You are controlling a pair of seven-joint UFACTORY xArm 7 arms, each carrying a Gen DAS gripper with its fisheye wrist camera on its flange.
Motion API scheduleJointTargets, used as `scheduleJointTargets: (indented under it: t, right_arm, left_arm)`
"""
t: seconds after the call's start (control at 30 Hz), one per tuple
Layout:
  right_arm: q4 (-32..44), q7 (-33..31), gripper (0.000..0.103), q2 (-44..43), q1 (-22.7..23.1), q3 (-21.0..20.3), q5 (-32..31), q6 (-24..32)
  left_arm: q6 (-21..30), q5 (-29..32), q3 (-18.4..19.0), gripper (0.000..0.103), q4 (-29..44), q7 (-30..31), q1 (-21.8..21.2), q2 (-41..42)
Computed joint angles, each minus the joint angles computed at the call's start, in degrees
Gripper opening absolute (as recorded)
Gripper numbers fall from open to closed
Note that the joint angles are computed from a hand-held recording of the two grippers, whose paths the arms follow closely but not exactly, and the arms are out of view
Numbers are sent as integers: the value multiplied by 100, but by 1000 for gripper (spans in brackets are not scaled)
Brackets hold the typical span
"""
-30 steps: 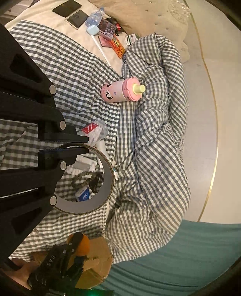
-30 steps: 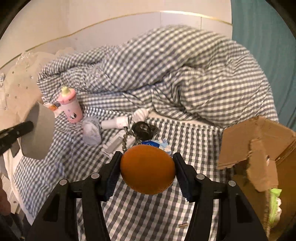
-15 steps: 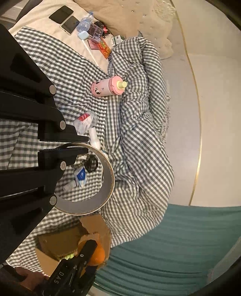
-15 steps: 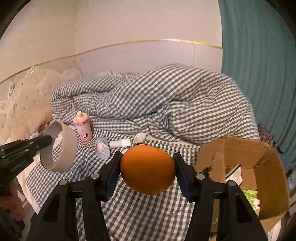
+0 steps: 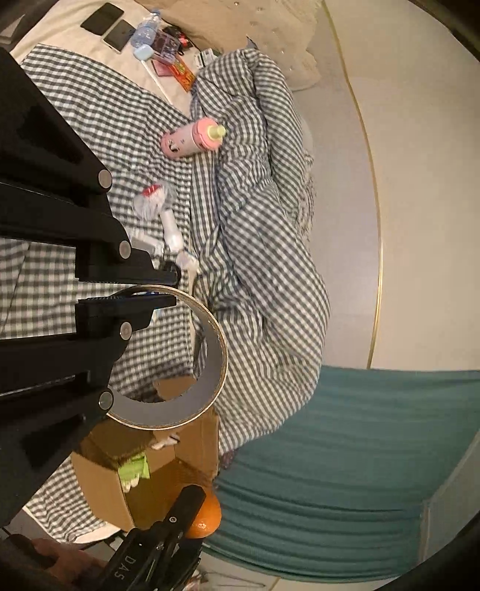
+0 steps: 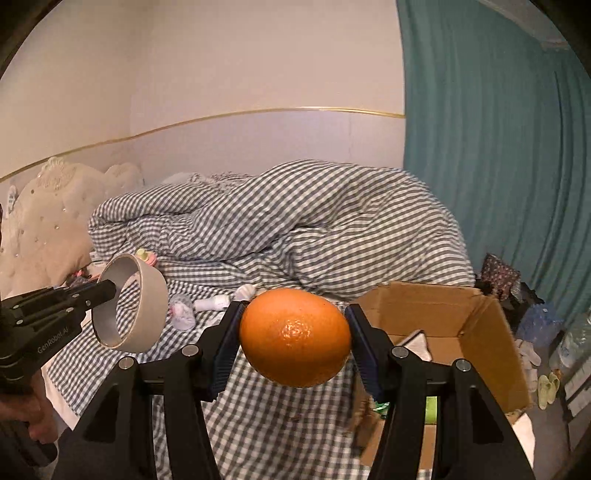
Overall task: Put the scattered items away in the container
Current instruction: 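Carry the tape roll and orange over the cardboard box with both tools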
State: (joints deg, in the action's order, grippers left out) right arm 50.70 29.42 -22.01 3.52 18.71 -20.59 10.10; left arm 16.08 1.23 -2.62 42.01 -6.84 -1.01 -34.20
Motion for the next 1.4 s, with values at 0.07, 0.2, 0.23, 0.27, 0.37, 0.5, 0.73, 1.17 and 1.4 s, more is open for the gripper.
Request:
scheduleJointTargets:
  t: [0.07,0.2,0.23,0.27,0.37,0.5,0.73,1.17,1.4]
  right_arm:
    - [-100,-2,56,-137,-33,-74,16,19]
    - [-342,-70,56,-455,-111,-233,110,80]
    - [-399,-91,56,-536,-146,-262,136,105]
    - [-435,-108,56,-590,-193,-273,153,129]
    - [-559,-219,56,-771,-325,-385,207,219]
    - [-749,-403,56,-1051,-495,-585,312,380]
    - [-923,-758,56,-1169,-767,-966,541,451]
    - [-773,-1329,56,-209,-879,-1277,888,237]
    - [-584,-1427,56,483,-913,-1379,860,86]
  left_arm:
    - [-3,-23,-49,4,40,-9,-85,16]
    - [16,-26,-186,4,176,-31,-254,119]
    - [9,-29,-214,4,216,-43,-294,162]
    - [-10,-34,-256,4,266,-69,-339,227]
    - [-68,-46,-368,4,411,-153,-480,417]
    - [-173,-32,-480,4,610,-227,-662,691]
    - [-279,132,-730,4,1017,-464,-851,1214]
    - [-179,854,-964,4,1748,-1041,-949,2213]
    - [-132,1241,-890,4,2219,-1299,-1143,2886]
